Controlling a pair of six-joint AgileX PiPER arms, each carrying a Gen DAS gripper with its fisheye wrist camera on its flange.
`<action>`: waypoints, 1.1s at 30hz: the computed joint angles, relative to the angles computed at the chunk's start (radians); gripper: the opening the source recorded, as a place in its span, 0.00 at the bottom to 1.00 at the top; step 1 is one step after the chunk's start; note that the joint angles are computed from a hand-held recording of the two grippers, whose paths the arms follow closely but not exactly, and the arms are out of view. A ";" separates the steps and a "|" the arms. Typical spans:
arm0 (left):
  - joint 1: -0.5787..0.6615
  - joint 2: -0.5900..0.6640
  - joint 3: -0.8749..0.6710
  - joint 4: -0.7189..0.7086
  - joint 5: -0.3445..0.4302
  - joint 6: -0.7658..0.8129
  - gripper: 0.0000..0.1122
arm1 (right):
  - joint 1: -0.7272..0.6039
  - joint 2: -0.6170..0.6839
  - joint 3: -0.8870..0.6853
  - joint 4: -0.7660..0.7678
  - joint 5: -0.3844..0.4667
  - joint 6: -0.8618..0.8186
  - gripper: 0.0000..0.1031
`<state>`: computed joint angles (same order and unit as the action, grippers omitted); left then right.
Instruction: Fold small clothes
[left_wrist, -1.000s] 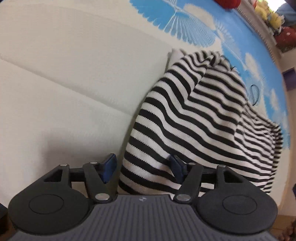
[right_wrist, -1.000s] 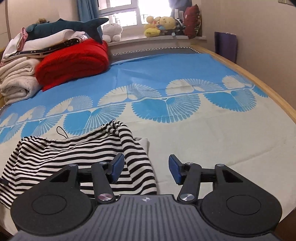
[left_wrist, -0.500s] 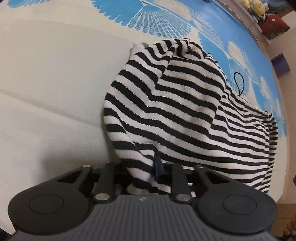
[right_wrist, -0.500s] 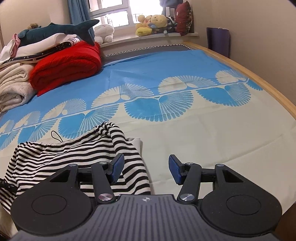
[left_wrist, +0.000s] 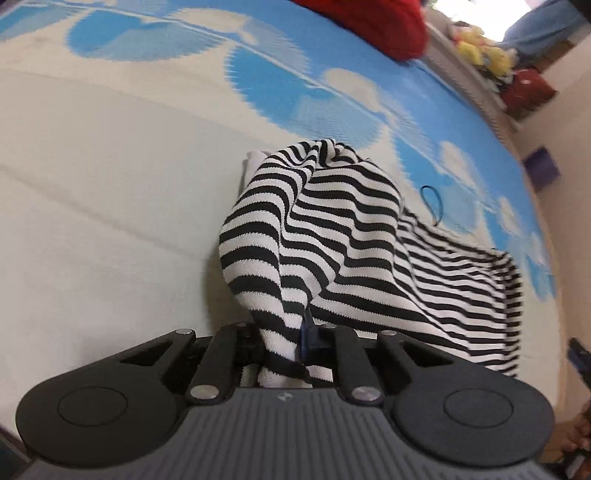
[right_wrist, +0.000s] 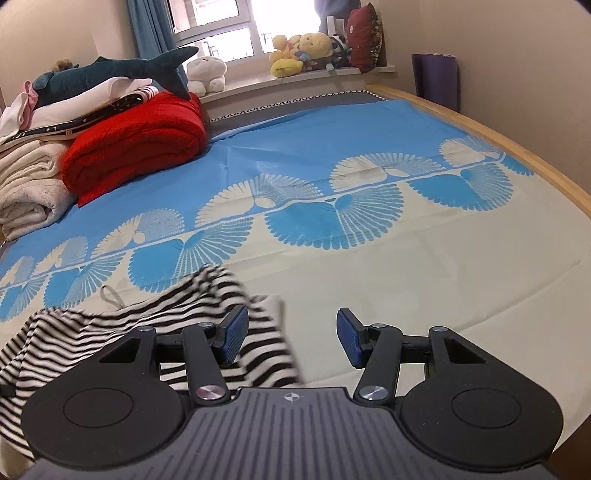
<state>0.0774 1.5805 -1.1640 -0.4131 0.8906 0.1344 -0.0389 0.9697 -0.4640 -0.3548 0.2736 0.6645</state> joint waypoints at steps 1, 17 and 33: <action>0.002 -0.008 0.003 0.022 0.001 -0.010 0.12 | 0.015 0.003 -0.001 -0.037 0.002 0.041 0.53; -0.223 -0.040 0.002 -0.361 -0.120 0.331 0.12 | -0.103 0.003 0.001 0.262 -0.019 -0.312 0.53; -0.781 0.365 -0.460 -0.301 -0.183 0.037 0.26 | -0.107 0.020 -0.005 0.353 -0.044 -0.363 0.53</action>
